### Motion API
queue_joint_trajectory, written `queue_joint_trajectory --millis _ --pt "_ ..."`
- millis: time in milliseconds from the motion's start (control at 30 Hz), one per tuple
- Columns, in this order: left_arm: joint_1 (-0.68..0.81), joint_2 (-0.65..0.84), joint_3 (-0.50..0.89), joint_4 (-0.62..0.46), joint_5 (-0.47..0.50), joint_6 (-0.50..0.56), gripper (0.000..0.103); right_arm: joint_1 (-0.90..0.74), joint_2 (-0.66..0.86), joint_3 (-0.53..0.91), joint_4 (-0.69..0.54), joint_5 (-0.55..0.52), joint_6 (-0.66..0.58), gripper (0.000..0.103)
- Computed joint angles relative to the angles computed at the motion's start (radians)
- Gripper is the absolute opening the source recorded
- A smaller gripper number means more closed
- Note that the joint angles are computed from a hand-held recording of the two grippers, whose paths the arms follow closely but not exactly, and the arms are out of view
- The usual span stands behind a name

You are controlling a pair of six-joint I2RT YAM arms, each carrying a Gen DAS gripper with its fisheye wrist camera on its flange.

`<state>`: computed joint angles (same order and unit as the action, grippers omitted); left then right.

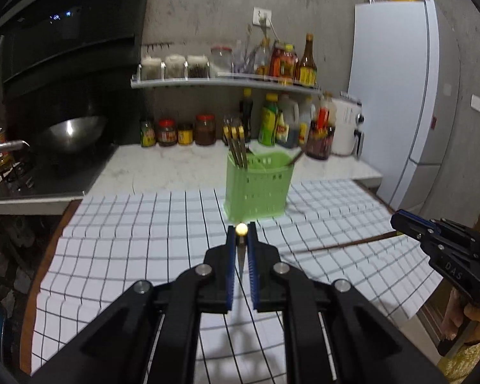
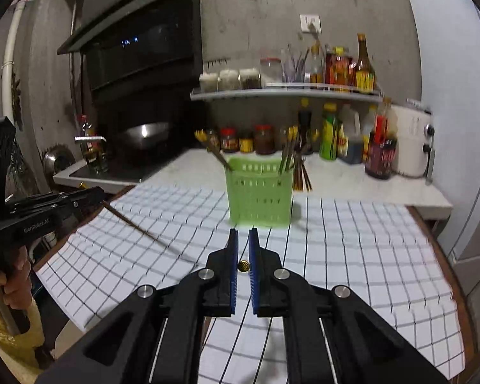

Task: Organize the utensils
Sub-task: 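Lift the held chopsticks with both tools and carry them over the green basket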

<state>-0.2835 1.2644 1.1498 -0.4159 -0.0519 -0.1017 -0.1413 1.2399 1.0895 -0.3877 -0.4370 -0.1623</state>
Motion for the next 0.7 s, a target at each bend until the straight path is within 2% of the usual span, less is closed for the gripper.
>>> queue_joint_trajectory --millis 400,533,600,700 --pt "0.049 0.076 0.101 0.026 0.018 0.014 0.007 0.036 0.132 0.228 -0.037 0.037 0.023 0.007" --pt "0.057 0.107 0.108 0.017 0.041 0.012 0.007 0.061 0.161 0.232 -0.007 0.074 0.026 0.007" --pt "0.042 0.099 0.086 0.039 0.004 0.021 0.007 0.073 0.185 0.232 -0.016 0.089 0.013 0.007" --pt "0.038 0.105 0.091 0.011 0.009 0.028 0.007 0.080 0.216 0.222 -0.034 0.101 0.000 0.007"
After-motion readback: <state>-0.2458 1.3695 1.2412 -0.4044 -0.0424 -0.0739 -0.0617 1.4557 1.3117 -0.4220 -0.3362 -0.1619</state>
